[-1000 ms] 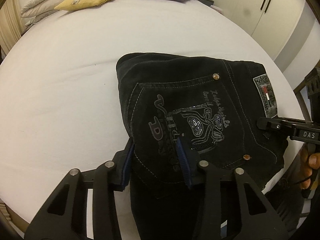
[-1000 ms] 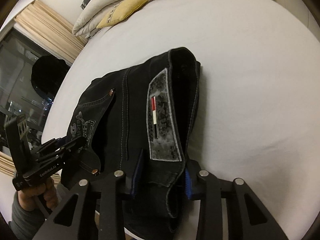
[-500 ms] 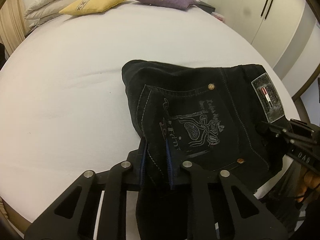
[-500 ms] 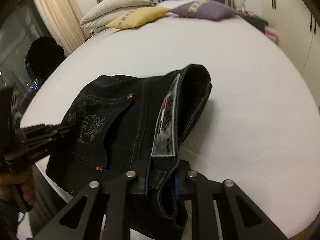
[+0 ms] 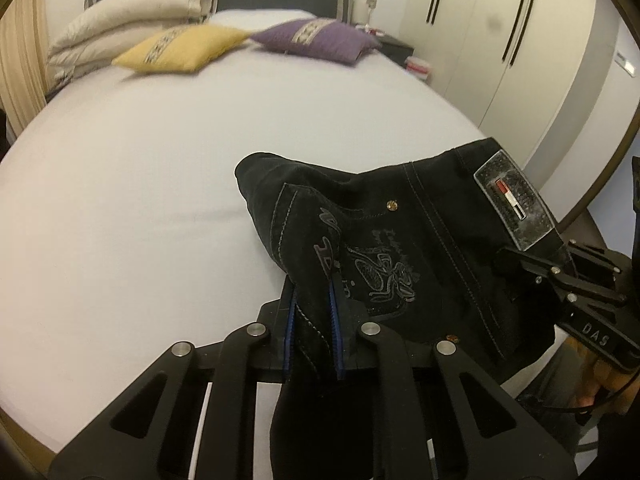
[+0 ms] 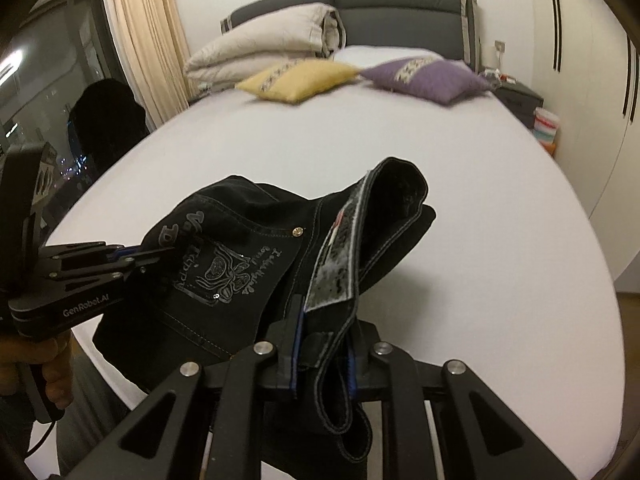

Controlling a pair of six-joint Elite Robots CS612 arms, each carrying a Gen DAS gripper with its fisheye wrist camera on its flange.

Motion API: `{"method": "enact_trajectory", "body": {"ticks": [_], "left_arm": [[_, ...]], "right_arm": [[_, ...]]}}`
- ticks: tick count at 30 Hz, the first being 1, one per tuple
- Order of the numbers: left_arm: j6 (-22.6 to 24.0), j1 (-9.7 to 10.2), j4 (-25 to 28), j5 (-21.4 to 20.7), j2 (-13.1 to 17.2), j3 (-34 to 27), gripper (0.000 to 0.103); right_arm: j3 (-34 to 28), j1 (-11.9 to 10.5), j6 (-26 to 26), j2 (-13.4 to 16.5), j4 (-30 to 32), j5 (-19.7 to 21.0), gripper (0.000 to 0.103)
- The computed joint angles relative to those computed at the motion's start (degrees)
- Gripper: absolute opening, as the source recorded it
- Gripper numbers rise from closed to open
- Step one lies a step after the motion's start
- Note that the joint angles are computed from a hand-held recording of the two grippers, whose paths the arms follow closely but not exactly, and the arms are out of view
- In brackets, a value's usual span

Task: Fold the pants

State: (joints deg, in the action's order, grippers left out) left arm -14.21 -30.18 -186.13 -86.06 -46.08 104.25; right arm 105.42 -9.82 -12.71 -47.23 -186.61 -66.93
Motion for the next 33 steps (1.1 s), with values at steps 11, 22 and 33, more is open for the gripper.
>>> {"method": "enact_trajectory", "body": {"ticks": [11, 22, 33], "left_arm": [[2.1, 0.74, 7.0, 0.1, 4.6, -11.6, 0.013], [-1.7, 2.44, 9.6, -2.4, 11.5, -16.2, 0.045], [-2.8, 1.06, -7.5, 4.5, 6.2, -5.9, 0.079]], "right_arm": [[-8.6, -1.8, 1.6, 3.7, 4.8, 0.8, 0.018], [-16.1, -7.9, 14.4, 13.4, 14.6, 18.8, 0.055], [-5.3, -9.4, 24.3, 7.2, -2.5, 9.2, 0.075]]}}
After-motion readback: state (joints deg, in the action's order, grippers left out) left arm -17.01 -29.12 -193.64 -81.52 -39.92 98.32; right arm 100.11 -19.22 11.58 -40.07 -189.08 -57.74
